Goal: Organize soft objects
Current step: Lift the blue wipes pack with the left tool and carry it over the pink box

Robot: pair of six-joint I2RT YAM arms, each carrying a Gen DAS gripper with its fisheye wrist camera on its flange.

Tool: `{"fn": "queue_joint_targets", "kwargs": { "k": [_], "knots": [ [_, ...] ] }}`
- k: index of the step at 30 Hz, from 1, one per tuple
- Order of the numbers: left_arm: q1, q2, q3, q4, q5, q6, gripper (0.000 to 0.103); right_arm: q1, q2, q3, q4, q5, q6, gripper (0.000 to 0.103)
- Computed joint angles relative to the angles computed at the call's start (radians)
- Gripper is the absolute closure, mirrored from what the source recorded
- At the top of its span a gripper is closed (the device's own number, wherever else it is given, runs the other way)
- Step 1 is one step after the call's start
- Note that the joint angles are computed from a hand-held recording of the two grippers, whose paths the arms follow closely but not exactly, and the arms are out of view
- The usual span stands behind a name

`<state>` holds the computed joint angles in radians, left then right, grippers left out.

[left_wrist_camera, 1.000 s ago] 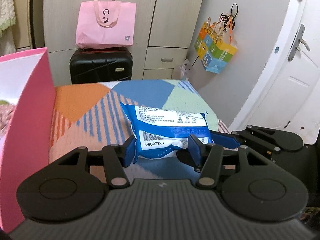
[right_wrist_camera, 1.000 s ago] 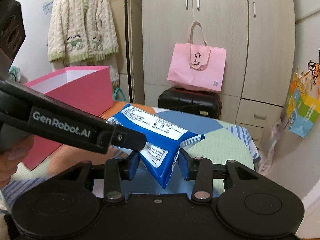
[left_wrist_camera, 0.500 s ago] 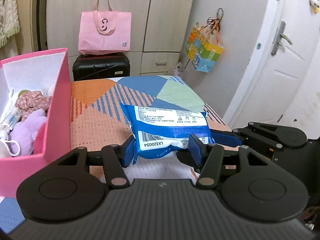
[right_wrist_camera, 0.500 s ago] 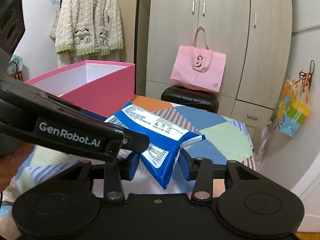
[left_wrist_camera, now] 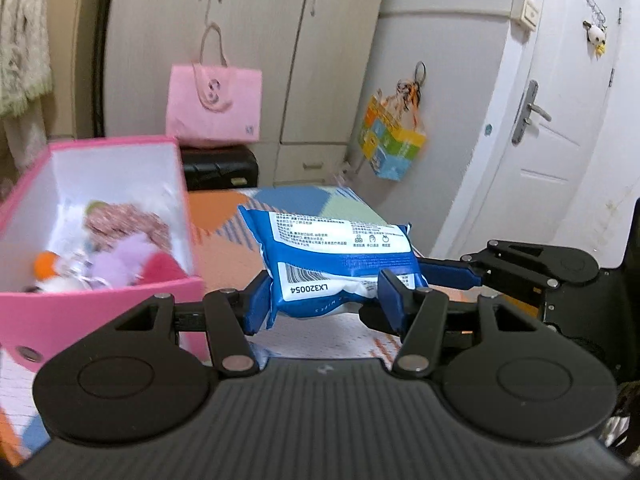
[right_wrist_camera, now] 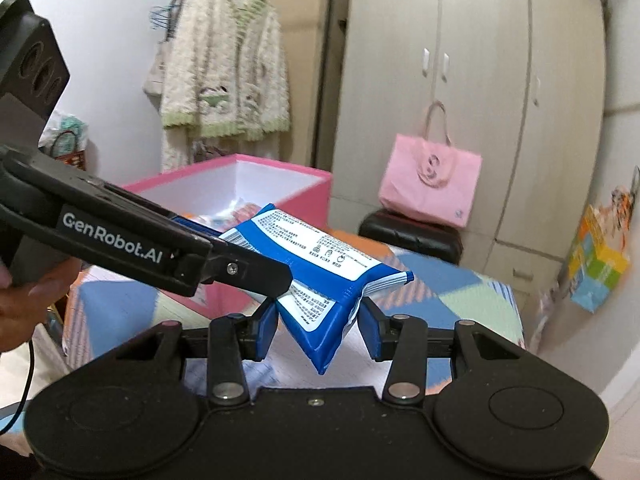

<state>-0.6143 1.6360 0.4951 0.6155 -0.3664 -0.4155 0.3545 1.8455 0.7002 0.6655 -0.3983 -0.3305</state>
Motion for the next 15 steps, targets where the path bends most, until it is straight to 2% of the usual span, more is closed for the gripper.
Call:
{"fn": "queue_joint_targets", "kwargs": {
  "k": [3, 7, 12, 15],
  "knots": [
    [0.012, -0.095, -0.056, -0.011, -0.030, 0.023, 0.048, 0.032, -0.024, 0.020, -0.025, -0.010, 0.000, 0.053],
    [0.072, -0.201, -0.109, -0.026, -0.022, 0.046, 0.048, 0.083, -0.022, 0.089, -0.063, -0.019, 0.014, 0.051],
    [0.209, -0.294, -0.114, -0.083, 0.068, 0.079, 0.048, 0.150, 0.043, 0.199, -0.055, 0.010, 0.045, 0.049],
    [0.317, -0.285, -0.084, -0.080, 0.166, 0.102, 0.048, 0.170, 0.098, 0.302, -0.085, 0.007, 0.058, 0.042]
  ]
}}
